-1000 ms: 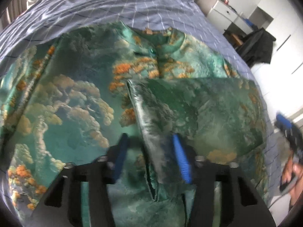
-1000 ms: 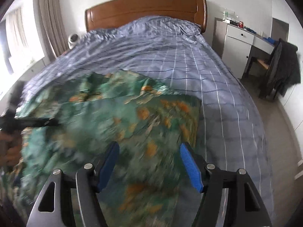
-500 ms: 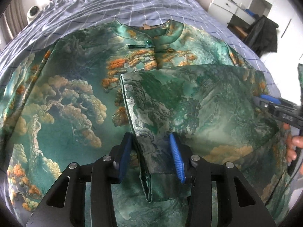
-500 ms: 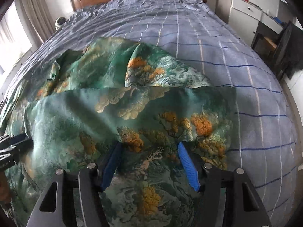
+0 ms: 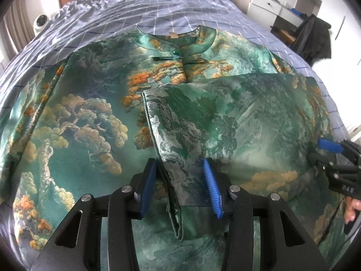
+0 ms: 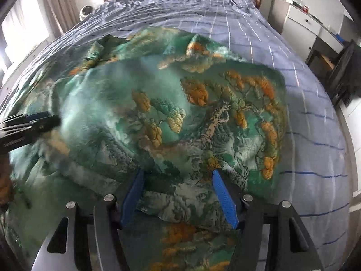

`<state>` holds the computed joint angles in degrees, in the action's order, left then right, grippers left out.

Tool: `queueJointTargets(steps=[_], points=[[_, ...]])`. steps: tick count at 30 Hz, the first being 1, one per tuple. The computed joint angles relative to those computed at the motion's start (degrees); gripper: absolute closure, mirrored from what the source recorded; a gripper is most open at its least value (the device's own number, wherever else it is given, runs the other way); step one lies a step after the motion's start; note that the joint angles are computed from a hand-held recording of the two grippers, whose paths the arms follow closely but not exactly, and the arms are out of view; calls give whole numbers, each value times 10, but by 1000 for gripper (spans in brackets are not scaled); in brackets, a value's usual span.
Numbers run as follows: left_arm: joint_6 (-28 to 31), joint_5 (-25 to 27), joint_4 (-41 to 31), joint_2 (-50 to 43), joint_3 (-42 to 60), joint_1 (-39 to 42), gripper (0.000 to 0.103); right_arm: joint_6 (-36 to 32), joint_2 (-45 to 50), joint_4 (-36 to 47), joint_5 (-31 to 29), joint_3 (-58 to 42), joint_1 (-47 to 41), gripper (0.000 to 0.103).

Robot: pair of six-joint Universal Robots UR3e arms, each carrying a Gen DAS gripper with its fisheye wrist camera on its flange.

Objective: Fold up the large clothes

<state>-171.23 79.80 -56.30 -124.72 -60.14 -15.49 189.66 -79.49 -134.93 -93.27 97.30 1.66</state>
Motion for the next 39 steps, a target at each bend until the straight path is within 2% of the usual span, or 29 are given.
queueJointTargets(steps=[3,5,7,9,12,15,18,23,28,34,39], points=[[12,17,12,35,-38,0,38,20,5,19,-20,-22,13,38],[30,6,36,85,-100,11,30,25,-9,32,-45,-30,30,37],[51,-6,59,146,-177,26,21,30,-32,43,-65,-28,47,30],[69,-12,77,203,-248,41,19,44,-69,40,-84,-9,69,24],[93,-28,91,303,-365,78,17,84,-127,45,-112,18,119,24],[106,-40,86,371,-437,111,16,146,-161,51,-141,30,179,24],[118,-27,85,424,-489,131,16,240,-171,54,-181,34,264,23],[141,-47,66,485,-528,186,16,321,-126,73,-224,2,376,23],[156,-70,53,519,-546,245,15,350,-66,112,-253,-63,450,23],[174,-96,38,533,-558,327,12,360,-33,124,-251,-103,474,23],[181,-114,41,494,-545,410,12,356,-6,145,-265,-141,496,23]])
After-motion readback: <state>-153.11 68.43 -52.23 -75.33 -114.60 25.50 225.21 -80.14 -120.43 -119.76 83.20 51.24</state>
